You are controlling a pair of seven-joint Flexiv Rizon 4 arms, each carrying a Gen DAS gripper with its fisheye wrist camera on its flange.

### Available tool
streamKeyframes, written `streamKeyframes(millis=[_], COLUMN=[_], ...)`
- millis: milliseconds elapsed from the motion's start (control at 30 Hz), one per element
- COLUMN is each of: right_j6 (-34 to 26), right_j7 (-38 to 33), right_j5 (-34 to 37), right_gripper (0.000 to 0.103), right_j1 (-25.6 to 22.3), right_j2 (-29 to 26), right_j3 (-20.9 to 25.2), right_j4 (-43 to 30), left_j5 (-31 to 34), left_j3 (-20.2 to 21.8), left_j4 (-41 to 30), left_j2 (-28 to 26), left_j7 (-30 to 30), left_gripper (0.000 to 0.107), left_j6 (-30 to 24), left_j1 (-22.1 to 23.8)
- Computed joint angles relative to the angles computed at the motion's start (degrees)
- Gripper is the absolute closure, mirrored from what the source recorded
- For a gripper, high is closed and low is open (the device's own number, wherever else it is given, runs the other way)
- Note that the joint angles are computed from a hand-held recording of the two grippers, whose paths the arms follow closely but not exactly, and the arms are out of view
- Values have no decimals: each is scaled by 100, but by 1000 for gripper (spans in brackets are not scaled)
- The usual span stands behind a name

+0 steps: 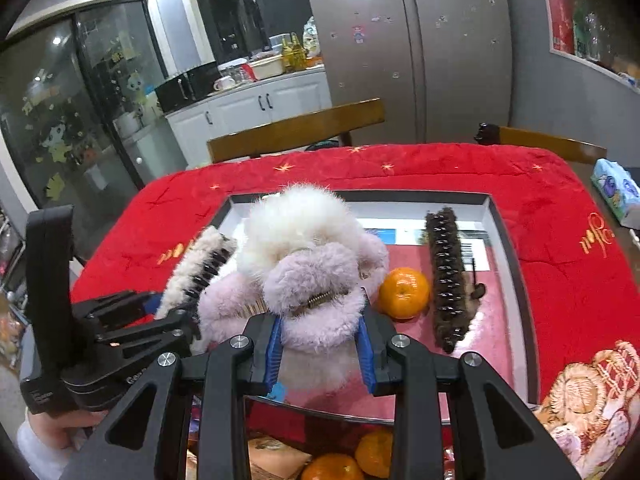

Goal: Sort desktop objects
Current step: 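Lower the white curly clip with the left gripper while the right lowers the pink clip, opening both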

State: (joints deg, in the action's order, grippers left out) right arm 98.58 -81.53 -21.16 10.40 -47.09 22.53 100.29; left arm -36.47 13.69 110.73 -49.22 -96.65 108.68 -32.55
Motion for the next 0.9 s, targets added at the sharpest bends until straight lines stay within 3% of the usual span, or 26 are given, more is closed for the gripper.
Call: streamKeyframes(millis=[100,233,300,567,767,900], right_j6=[-10,-106,-149,-91,-270,-309], right_j7=[40,65,41,229,273,248], right_j5=[50,83,88,277,293,286], right_gripper=[73,73,73,73,73,73], right_j1=[203,398,452,1049,1031,979], right_j2=[25,13,2,-5,-73,-86], right_j3=[-251,-454,-495,-1254,-1256,-1187], right_j4=[-8,-8,-16,-106,-212,-229], left_j5=[-64,137,97,84,313,288], left_j3=[170,-10,92,288,103,262], left_j4=[-66,-100,-123,-239,-206,-260], left_j2=[-38,-22,-30,-148,-107,-178], left_j7=[34,14,35,-85,-212,-239], left_gripper=[76,76,76,76,76,76], left_j6=[-119,-43,-110,-308,-230,-323], left_j1=[-127,99,21,0,220,76])
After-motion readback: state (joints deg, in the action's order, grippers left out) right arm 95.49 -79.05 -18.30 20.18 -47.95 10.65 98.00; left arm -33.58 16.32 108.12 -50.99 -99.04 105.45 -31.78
